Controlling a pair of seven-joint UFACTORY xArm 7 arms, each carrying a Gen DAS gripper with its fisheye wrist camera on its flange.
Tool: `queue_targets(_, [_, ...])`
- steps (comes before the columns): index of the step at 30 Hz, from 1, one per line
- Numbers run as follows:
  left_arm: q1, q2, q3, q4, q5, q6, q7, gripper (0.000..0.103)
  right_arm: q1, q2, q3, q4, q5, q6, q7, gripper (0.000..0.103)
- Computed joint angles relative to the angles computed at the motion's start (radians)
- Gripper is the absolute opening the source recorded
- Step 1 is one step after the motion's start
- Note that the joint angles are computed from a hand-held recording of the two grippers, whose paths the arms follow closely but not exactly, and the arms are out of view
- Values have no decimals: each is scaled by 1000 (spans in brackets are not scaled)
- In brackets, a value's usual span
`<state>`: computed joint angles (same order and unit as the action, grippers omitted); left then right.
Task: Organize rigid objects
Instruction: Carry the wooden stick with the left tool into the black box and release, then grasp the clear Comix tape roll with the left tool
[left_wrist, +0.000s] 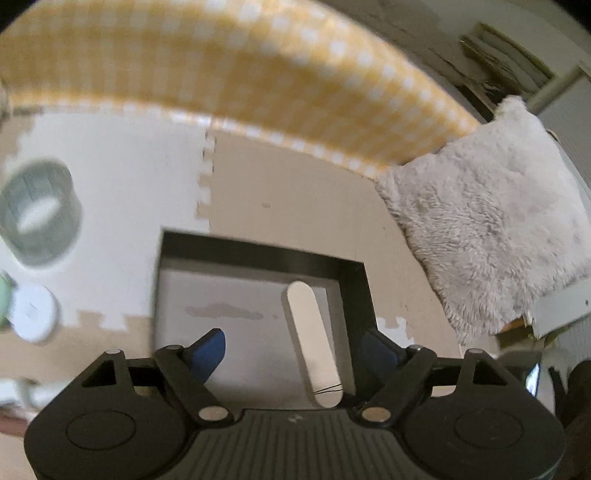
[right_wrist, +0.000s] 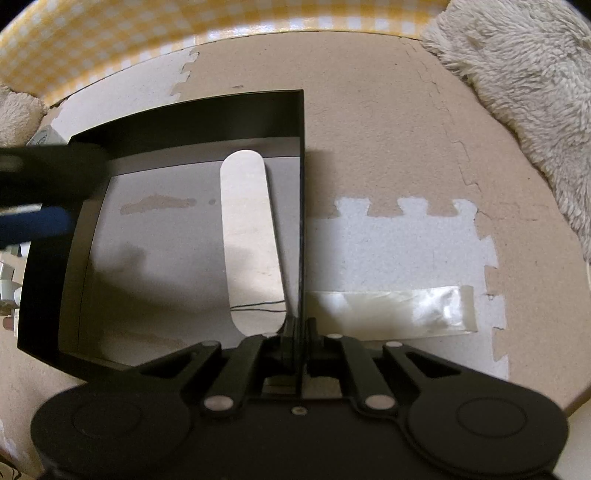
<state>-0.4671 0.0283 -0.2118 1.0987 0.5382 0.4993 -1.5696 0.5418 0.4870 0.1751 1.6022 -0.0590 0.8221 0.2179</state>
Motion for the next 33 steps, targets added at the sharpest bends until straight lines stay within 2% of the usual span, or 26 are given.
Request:
queue_targets(7, [16,-105,-36,-25,82,137,57,100,2,0,-1,0,-4,-1,0,6])
queue_targets(11, [45,-151,-58,-53,141,203,62,102,5,-3,-1,-3,-10,-4,-5,6])
queue_targets(15, [87,-196,-67,-105,177,212,49,103,13,4,-5,11,-19,9,3,6])
queue_targets(20, [124,-194,-85,-131,276,323,68,103,9,1,-3,7,-17,6,-3,6])
queue_targets(24, [158,-224,-59,-207,303,293,36,103,9,2,-3,7,-19,7,-6,6])
queue_targets(29, [187,-211,-58,-237,340,361,34,103,10,-3,-3,-2,-21,0,-7,6])
queue_targets(33, [201,-193,-29,-266,345,330,43,103,10,-1,-3,1,-20,2,-6,6])
